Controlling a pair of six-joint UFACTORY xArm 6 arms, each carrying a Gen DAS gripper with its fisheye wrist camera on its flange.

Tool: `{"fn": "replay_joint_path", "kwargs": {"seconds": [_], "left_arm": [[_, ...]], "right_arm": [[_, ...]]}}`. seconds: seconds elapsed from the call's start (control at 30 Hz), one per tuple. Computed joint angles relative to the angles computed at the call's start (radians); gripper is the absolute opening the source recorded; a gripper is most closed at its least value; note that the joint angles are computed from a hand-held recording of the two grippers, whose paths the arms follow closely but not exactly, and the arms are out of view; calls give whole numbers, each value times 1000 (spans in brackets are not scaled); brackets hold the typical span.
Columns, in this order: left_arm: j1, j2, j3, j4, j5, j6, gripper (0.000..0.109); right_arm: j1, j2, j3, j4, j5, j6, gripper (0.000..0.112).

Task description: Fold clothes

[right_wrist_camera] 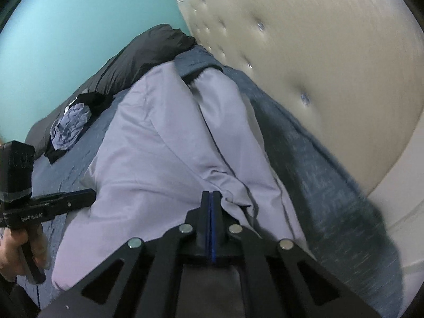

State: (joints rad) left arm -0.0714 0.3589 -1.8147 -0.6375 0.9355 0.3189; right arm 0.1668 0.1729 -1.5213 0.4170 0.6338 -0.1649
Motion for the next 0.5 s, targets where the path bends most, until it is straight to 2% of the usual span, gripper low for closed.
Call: {"fn": "replay_joint_path", "kwargs": {"seconds": [0.1, 0.23, 0.5], "left_arm": [[1, 15, -18, 7, 13, -4, 11], [4, 16, -52, 33, 38, -32, 11], [-3, -120, 51, -29, 48, 36, 11]], "right_arm": [[5, -5, 26, 6, -35, 10, 0], [2, -19, -5, -25, 2, 22, 0], [-8, -139, 62, 22, 9, -72, 0]]}}
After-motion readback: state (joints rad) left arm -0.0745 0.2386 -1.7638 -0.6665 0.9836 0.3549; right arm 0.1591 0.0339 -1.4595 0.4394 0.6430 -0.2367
